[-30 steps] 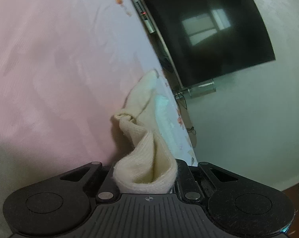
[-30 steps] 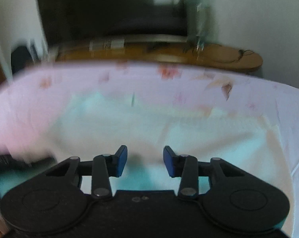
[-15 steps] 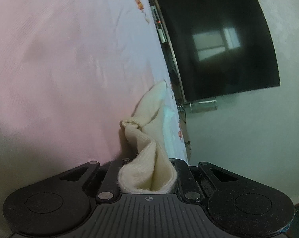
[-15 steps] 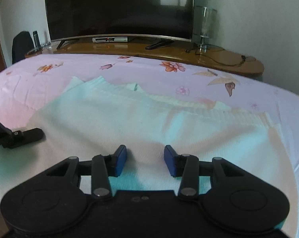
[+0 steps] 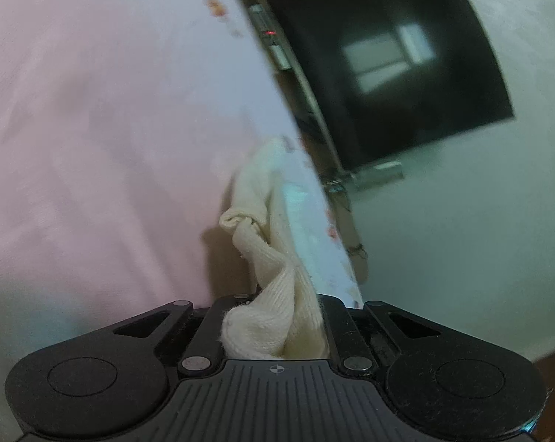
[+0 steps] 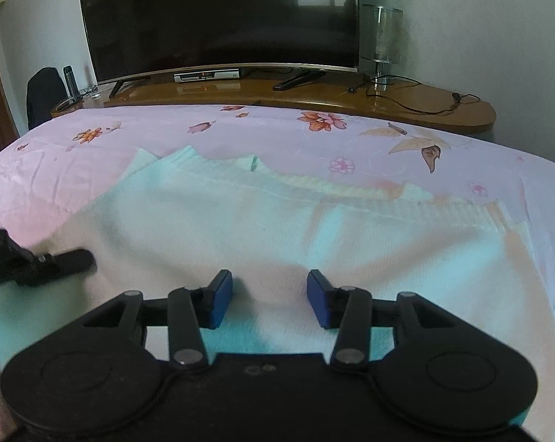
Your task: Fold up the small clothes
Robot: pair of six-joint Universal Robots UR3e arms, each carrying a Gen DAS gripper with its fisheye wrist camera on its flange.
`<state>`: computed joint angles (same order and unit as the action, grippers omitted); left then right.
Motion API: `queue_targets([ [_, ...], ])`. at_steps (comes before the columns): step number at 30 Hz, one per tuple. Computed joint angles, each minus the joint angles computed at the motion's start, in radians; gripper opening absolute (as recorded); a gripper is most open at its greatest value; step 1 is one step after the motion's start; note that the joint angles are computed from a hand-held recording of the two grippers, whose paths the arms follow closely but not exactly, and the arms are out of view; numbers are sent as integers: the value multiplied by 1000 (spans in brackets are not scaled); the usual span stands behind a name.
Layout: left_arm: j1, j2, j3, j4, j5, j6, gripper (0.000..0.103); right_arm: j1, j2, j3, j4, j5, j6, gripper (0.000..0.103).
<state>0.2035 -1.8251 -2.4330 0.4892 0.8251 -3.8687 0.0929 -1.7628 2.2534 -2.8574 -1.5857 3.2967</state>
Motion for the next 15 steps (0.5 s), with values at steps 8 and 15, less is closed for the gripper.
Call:
queue_targets([
  [8, -165, 93, 163, -192, 61, 196, 7, -87, -108, 51, 39, 89, 8, 42],
  [15, -412, 7, 404, -383, 189, 241, 7, -345, -428, 152, 254, 216, -109, 43],
])
